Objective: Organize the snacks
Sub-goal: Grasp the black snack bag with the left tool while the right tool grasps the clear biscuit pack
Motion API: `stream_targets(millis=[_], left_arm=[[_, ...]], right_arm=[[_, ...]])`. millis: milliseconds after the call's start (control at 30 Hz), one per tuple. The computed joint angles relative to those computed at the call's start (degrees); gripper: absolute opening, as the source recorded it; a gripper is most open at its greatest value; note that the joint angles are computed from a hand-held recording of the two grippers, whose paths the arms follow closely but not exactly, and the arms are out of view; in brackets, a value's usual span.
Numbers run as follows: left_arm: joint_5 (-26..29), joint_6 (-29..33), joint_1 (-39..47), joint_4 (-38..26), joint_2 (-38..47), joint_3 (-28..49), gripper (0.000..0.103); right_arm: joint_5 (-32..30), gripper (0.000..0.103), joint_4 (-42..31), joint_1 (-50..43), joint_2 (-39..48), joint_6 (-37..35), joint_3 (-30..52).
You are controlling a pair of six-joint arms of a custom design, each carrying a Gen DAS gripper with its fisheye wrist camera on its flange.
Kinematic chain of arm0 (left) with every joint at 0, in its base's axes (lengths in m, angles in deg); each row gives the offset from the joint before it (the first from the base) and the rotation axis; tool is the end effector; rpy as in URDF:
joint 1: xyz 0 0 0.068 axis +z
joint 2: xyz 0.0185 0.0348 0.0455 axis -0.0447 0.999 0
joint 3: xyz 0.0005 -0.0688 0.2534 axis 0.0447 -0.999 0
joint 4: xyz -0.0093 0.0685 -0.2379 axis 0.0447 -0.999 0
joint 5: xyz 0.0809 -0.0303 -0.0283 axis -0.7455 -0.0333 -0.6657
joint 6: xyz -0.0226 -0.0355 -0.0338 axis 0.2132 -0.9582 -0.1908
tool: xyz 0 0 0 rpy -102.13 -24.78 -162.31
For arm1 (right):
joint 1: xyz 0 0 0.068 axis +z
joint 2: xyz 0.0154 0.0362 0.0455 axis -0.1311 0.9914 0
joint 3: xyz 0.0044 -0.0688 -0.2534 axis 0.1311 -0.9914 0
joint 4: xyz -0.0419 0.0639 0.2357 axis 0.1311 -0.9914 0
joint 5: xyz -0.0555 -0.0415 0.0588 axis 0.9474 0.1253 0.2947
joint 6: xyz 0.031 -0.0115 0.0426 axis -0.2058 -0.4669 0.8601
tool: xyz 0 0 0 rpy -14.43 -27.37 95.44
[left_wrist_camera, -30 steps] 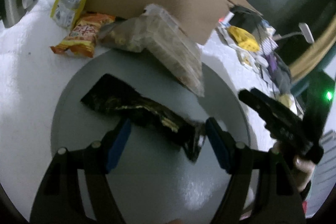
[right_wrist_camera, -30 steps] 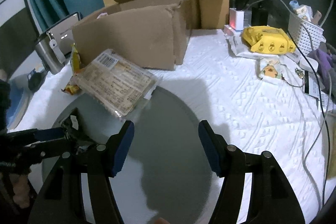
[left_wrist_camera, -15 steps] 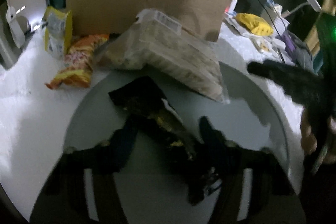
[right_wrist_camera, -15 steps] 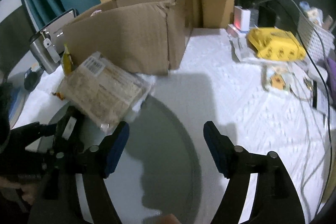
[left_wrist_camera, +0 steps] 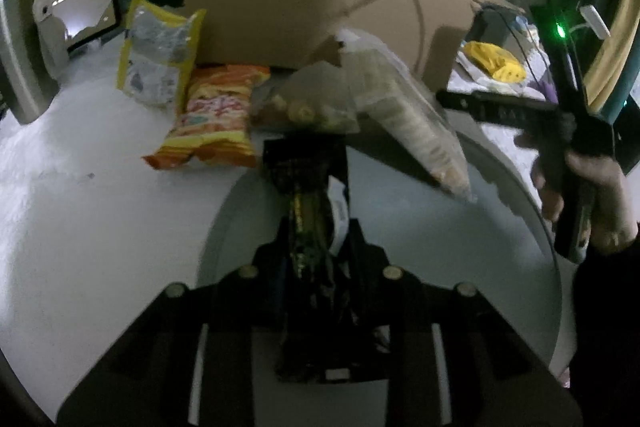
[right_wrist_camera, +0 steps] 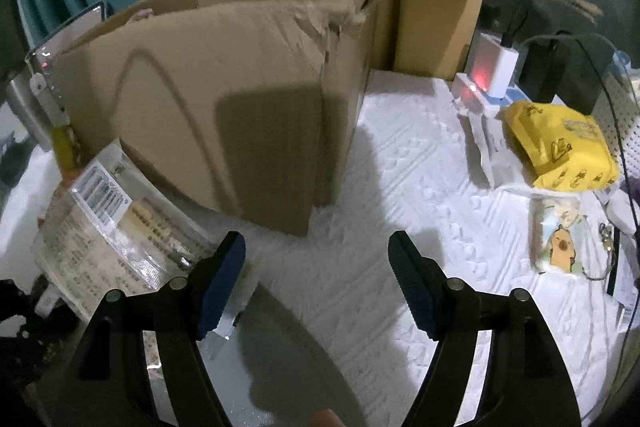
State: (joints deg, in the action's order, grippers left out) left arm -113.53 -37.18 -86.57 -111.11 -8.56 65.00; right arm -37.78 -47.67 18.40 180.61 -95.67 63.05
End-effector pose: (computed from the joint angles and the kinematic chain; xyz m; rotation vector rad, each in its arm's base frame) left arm 0.0445 -0.2101 0.1887 -0.4851 2.4279 -0.1590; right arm 0.2748 0.1420 0.1948 -0.9821 2.3940 0.3382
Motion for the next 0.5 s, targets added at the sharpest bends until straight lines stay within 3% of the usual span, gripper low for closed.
stream_targets(millis=[233,500], left_arm=[[-1.7,-5.33,-3.7,-2.7,-1.48,-1.11,0.026],[-3.17,-17.82,-12.41,-12.0,-2.45,-1.17,0.026]], right_arm=[[3.49,0.077,-1.71,4.25,-7.94,-1.5,-8.81],[6.28,0.077,-6.9,11.72,-21.07,3.55,-16.01]])
